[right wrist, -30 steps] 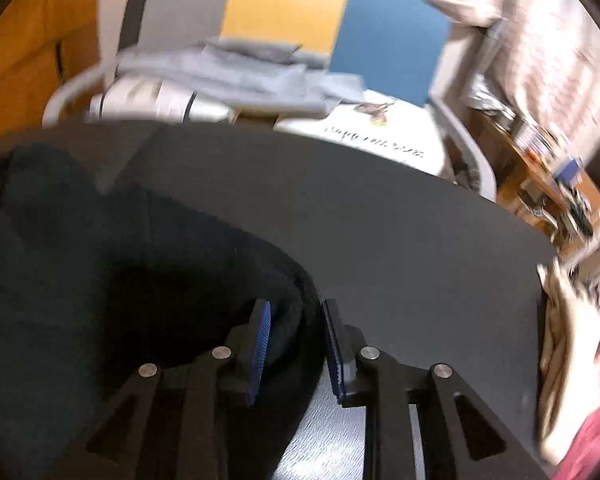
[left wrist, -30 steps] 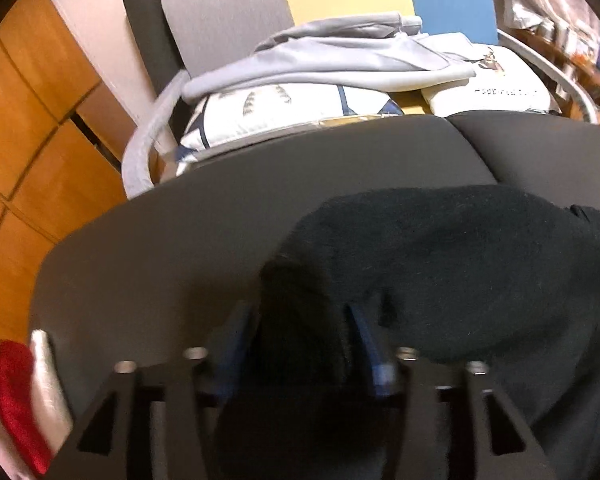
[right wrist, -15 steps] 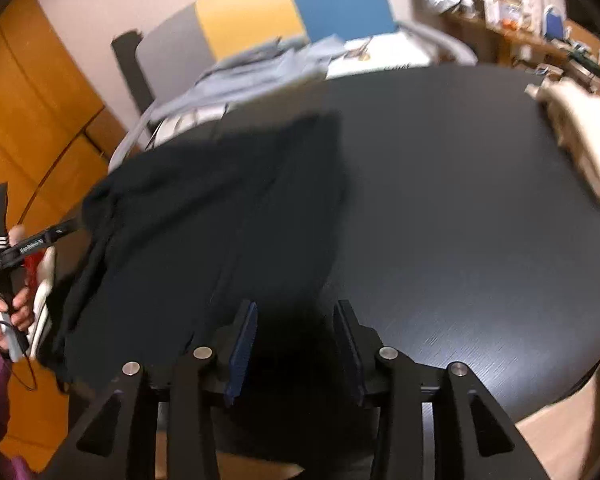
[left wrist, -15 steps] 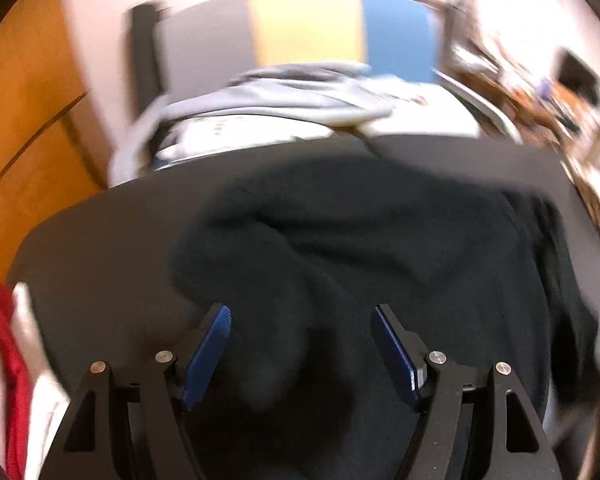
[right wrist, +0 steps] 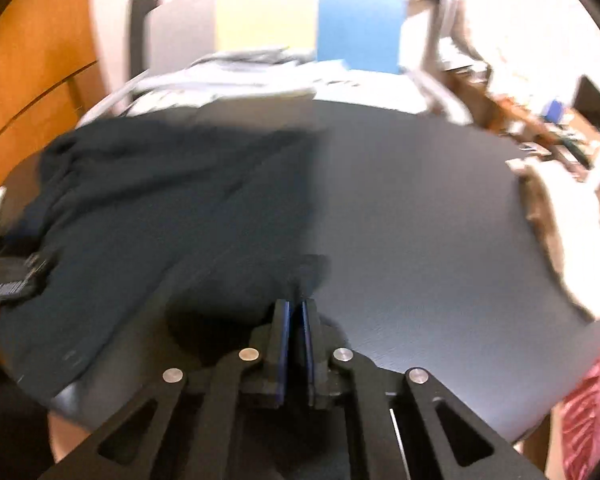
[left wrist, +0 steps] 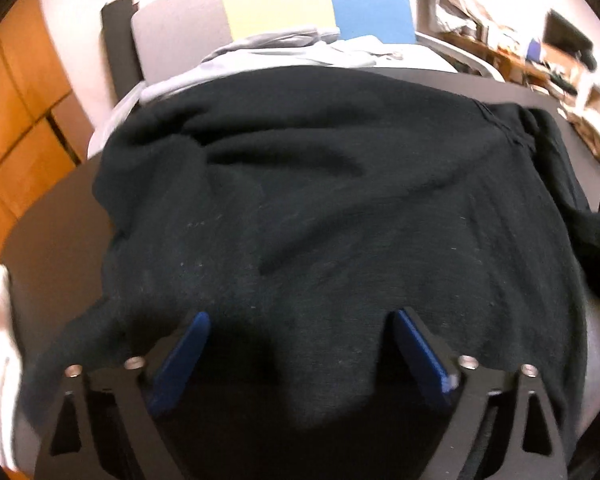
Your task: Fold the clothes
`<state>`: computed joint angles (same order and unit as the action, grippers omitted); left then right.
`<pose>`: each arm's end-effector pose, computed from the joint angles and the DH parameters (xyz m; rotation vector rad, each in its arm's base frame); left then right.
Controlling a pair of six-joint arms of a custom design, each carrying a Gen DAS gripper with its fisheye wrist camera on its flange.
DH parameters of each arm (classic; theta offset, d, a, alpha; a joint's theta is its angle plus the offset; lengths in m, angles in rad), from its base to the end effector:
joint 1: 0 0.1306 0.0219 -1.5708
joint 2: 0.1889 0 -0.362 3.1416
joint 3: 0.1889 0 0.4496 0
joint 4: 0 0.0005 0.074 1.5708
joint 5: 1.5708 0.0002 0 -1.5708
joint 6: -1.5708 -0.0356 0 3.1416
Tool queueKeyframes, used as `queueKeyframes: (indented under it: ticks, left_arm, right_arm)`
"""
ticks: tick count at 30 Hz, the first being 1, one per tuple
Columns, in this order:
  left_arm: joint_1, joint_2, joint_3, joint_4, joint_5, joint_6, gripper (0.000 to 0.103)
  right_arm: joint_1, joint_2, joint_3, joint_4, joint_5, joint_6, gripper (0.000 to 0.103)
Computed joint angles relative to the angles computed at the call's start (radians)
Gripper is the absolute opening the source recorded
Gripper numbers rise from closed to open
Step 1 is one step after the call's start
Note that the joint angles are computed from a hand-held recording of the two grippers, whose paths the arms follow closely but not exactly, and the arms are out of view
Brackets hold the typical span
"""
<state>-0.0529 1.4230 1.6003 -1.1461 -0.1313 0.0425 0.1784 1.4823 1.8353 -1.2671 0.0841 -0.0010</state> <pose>0.5405 -0.0245 0.4814 -0.0385 2.5318 0.1288 0.5387 0.0936 0.5594 -0.1843 2.4737 -0.0283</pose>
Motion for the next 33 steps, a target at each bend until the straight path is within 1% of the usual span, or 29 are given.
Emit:
queueKeyframes:
  ticks: [2, 4, 5, 6, 7, 8, 9, 11, 13, 15, 18, 20, 21, 23, 26, 30, 31, 33]
  left_arm:
    - [0.006, -0.011, -0.018, 0.021, 0.013, 0.011, 0.101]
    - [0.003, -0.019, -0.032, 0.044, -0.001, 0.011, 0.103]
    - [0.002, -0.018, -0.036, 0.057, -0.007, 0.011, 0.103]
    - [0.002, -0.021, -0.041, 0.067, -0.01, 0.012, 0.103]
    - [0.002, -0.026, -0.048, 0.076, -0.01, 0.014, 0.103]
    - [0.003, -0.029, -0.054, 0.083, -0.007, 0.017, 0.103]
    - [0.004, -0.031, -0.058, 0.09, -0.002, 0.02, 0.103]
    - [0.004, -0.031, -0.064, 0.102, 0.005, 0.027, 0.103]
    - [0.005, -0.03, -0.067, 0.11, 0.008, 0.028, 0.103]
    - [0.004, -0.033, -0.075, 0.117, 0.009, 0.028, 0.103]
    - [0.008, -0.039, -0.084, 0.122, 0.016, 0.026, 0.103]
    - [0.016, -0.042, -0.088, 0.123, 0.023, 0.021, 0.103]
    - [0.017, -0.043, -0.089, 0.124, 0.024, 0.02, 0.103]
    - [0.014, -0.042, -0.089, 0.123, 0.018, 0.02, 0.103]
    - [0.006, -0.036, -0.081, 0.116, -0.004, 0.02, 0.103]
    - [0.004, -0.03, -0.068, 0.097, -0.012, 0.044, 0.103]
    - [0.003, -0.03, -0.068, 0.095, -0.015, 0.051, 0.103]
    - [0.001, -0.03, -0.068, 0.094, -0.022, 0.059, 0.103]
  right_arm:
    - [-0.063, 0.057, 0.083, -0.014, 0.034, -0.008, 0.004]
    - [-0.112, 0.122, 0.171, -0.038, 0.06, -0.028, 0.004]
    - [-0.136, 0.146, 0.201, -0.043, 0.049, -0.047, 0.004]
    - [-0.16, 0.17, 0.232, -0.049, 0.035, -0.068, 0.007]
    - [-0.172, 0.17, 0.23, -0.046, -0.031, -0.09, 0.008]
    - [-0.183, 0.166, 0.222, -0.041, -0.104, -0.112, 0.013]
    - [-0.193, 0.162, 0.213, -0.033, -0.176, -0.134, 0.032]
    - [-0.177, 0.121, 0.151, -0.051, -0.263, -0.105, 0.035]
    - [-0.136, 0.08, 0.081, -0.076, -0.307, -0.052, 0.036]
    - [-0.094, 0.03, 0.003, -0.067, -0.321, -0.011, 0.036]
    - [-0.035, -0.006, -0.068, -0.041, -0.271, 0.018, 0.036]
    - [-0.006, -0.009, -0.096, -0.022, -0.212, 0.038, 0.035]
    - [0.004, -0.015, -0.107, 0.007, -0.18, 0.052, 0.017]
    - [0.009, 0.006, -0.067, -0.021, -0.137, 0.072, 0.002]
    - [-0.028, 0.059, 0.024, -0.011, -0.043, 0.068, 0.0]
    - [-0.113, 0.185, 0.204, -0.024, 0.057, 0.067, 0.0]
    - [-0.136, 0.231, 0.266, -0.038, 0.066, 0.055, 0.0]
    - [-0.185, 0.279, 0.343, -0.08, -0.044, -0.021, 0.001]
